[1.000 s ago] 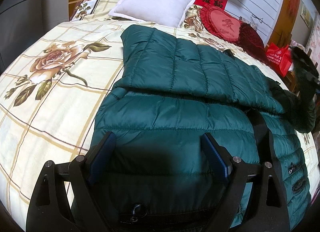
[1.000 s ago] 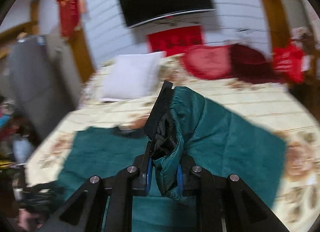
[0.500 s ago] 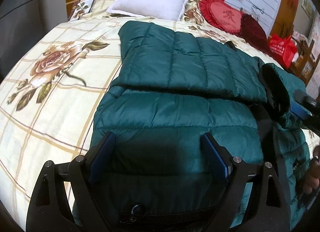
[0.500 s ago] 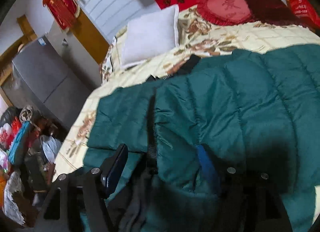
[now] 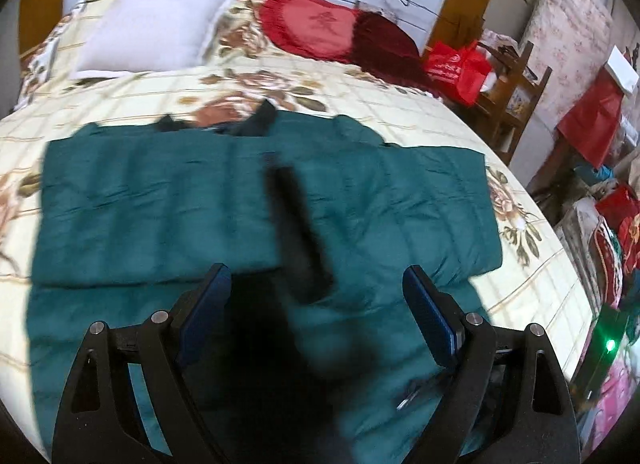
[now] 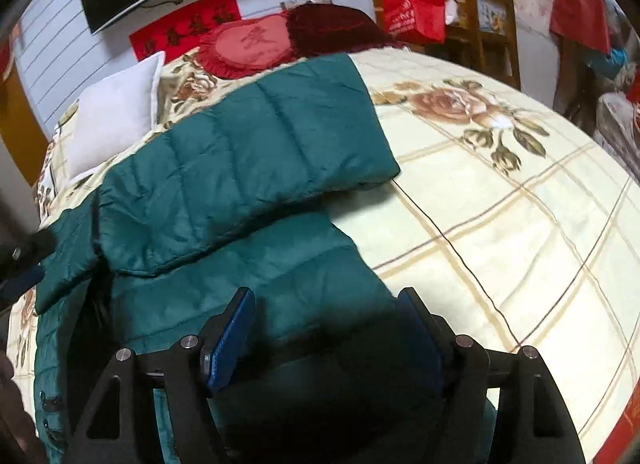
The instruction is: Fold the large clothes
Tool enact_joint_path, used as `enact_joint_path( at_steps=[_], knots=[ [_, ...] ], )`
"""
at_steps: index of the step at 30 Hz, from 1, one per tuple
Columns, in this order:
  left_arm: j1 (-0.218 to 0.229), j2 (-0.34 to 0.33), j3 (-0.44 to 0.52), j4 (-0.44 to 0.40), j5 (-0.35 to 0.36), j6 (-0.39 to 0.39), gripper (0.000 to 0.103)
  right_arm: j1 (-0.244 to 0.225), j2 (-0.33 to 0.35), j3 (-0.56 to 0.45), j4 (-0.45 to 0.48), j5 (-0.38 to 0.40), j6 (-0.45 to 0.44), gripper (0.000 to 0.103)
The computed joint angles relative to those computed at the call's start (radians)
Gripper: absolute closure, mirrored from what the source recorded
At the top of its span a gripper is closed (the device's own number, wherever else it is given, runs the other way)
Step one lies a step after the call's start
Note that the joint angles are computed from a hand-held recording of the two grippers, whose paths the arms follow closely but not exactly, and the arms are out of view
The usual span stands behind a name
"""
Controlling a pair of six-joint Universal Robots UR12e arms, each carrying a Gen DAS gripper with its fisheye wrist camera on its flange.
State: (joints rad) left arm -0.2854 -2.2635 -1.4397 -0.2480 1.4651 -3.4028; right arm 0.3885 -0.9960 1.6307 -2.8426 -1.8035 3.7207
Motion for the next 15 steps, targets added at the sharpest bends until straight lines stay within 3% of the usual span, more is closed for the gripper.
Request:
enact_joint_path(
  at_steps=[4, 7, 9, 10, 12, 15],
  knots=[
    [-0.007, -0.044, 0.06, -0.006, -0.029, -0.037, 0.017, -0.03, -0.006, 0.018, -0.001, 0.073, 0.032, 0.028],
    [-0.004, -0.067, 0.091, -0.026, -0.052, -0.064, 0.045, -0.041, -0.014, 0.035, -0.021, 0.109, 0.046, 0.028],
    [-0.002, -0.079, 0.112, -0.073, -0.051, -0.079, 0.076, -0.044, -0.014, 0.037, -0.029, 0.118, 0.046, 0.027],
    [0.002, -0.08, 0.115, -0.092, -0.049, -0.1, 0.084, -0.045, -0.014, 0.039, -0.034, 0.122, 0.046, 0.027],
    [0.011, -0.074, 0.097, -0.072, -0.067, -0.134, 0.093, -0.046, -0.013, 0.041, -0.046, 0.127, 0.049, 0.026],
    [0.014, -0.055, 0.062, -0.022, -0.068, -0.119, 0.095, -0.045, -0.011, 0.039, -0.042, 0.119, 0.039, 0.025]
  ],
)
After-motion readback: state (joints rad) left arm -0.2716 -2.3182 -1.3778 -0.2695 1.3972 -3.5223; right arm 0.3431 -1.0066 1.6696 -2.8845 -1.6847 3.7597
